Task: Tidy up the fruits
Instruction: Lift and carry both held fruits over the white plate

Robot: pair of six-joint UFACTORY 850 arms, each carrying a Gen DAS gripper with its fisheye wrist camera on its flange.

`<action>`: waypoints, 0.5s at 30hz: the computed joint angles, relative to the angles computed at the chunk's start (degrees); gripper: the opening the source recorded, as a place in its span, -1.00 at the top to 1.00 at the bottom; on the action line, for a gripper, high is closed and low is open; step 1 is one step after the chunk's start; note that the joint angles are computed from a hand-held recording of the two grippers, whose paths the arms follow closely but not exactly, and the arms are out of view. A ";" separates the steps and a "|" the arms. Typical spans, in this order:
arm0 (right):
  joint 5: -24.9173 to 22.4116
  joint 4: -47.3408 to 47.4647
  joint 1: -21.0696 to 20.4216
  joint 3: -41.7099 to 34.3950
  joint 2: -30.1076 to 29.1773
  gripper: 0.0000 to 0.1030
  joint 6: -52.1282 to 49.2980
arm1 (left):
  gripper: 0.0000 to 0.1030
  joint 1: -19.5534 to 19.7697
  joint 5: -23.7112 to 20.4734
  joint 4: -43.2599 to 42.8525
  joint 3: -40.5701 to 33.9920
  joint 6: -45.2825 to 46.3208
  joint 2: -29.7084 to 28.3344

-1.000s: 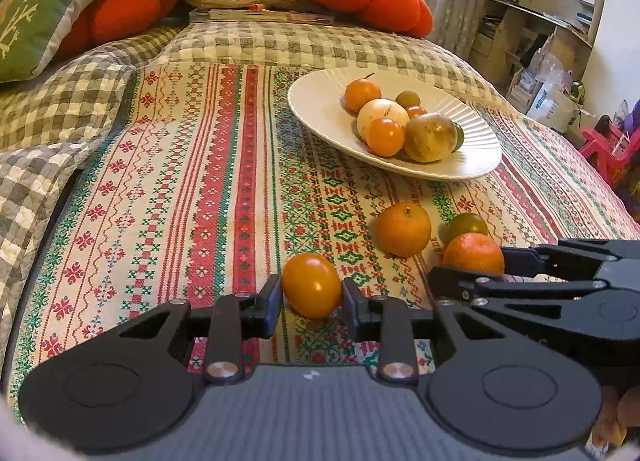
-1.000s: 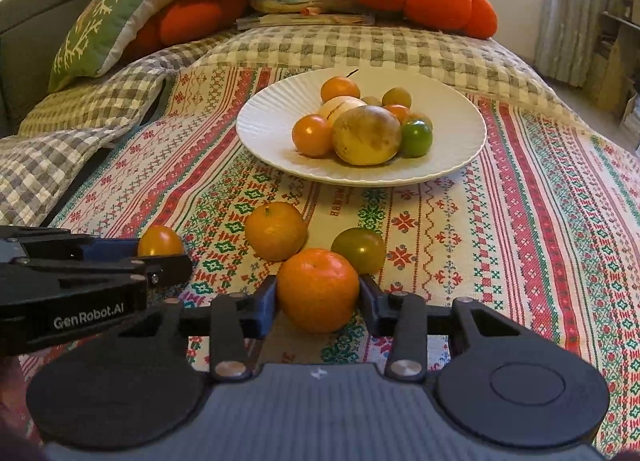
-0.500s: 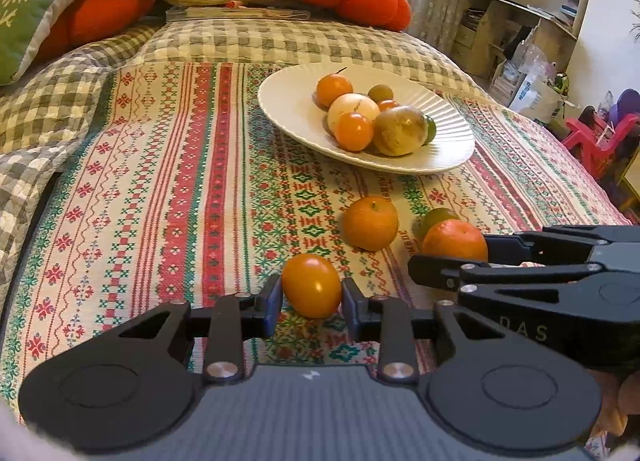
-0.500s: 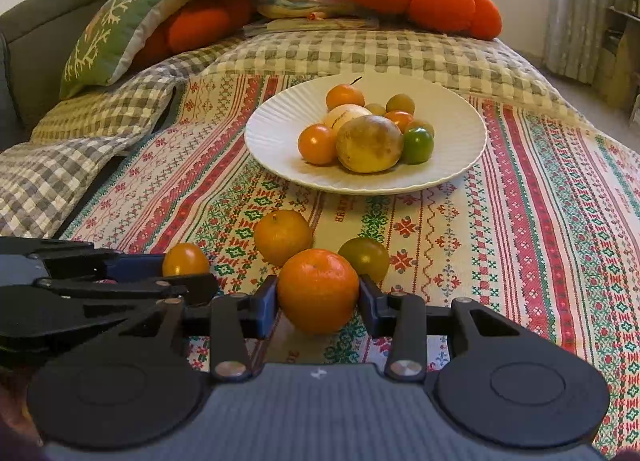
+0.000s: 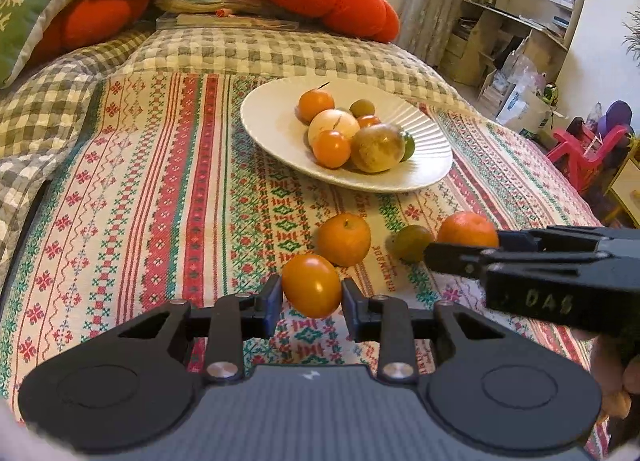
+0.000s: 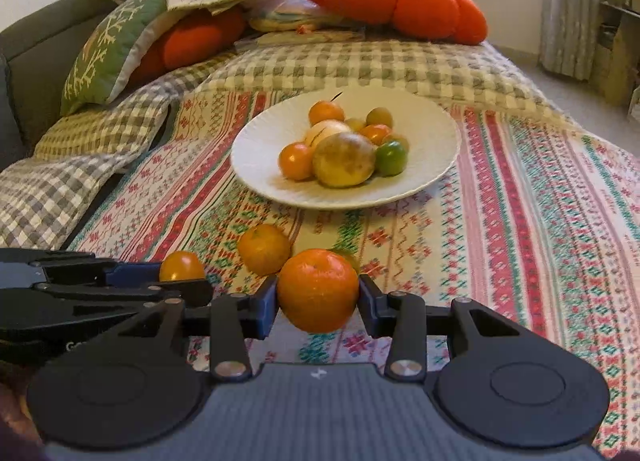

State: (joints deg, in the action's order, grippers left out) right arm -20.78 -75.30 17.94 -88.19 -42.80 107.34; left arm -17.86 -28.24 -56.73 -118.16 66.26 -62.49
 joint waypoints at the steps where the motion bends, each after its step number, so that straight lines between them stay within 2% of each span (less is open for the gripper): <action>1: 0.03 -0.98 -0.19 0.57 0.50 0.26 1.36 | 0.56 -0.02 -0.01 -0.29 -0.05 0.36 0.02; 8: 0.16 -9.00 -1.30 4.23 3.57 0.26 11.51 | 0.56 -0.36 0.26 -1.39 -0.79 2.12 0.03; 15: -0.64 -13.30 -2.63 4.45 4.28 0.26 15.69 | 0.56 -1.19 0.65 0.28 -6.29 2.72 -2.37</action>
State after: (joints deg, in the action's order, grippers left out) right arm -21.42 -88.60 15.31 -83.74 -38.52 123.02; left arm -19.05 -27.59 -56.44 -124.45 68.98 -64.86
